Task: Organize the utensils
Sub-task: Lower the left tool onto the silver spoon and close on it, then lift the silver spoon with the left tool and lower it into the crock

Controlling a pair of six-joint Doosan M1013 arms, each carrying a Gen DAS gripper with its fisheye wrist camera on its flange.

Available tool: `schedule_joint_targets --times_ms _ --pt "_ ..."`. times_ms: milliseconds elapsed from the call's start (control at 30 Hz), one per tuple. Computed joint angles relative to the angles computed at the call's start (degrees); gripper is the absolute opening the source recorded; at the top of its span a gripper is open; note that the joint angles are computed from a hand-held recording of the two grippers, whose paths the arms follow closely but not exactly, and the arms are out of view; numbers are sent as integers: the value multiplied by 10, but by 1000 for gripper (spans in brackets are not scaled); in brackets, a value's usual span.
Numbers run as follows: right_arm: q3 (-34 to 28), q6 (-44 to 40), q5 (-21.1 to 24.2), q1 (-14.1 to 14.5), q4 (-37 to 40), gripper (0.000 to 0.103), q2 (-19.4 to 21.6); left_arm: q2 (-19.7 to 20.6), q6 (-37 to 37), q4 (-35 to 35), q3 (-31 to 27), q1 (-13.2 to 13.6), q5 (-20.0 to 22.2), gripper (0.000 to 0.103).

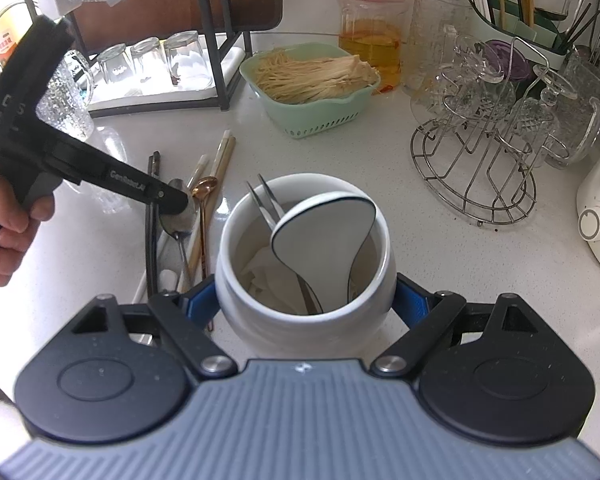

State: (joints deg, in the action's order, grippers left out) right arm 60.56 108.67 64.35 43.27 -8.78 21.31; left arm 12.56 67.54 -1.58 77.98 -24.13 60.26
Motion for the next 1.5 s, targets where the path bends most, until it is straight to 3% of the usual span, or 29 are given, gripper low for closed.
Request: schedule_joint_targets --times_ms 400,733,1133,1500 --pt "4 9 -7 2 -9 91 -1 -18 -36 44 -4 -19 -5 2" --pt "13 11 -21 3 -13 91 -6 -33 -82 94 -10 -51 1 2" --pt "23 -30 -48 0 11 91 -9 -44 -147 159 -25 -84 29 2" --pt "27 -32 -71 3 10 91 -8 -47 -166 200 -48 -93 55 2"
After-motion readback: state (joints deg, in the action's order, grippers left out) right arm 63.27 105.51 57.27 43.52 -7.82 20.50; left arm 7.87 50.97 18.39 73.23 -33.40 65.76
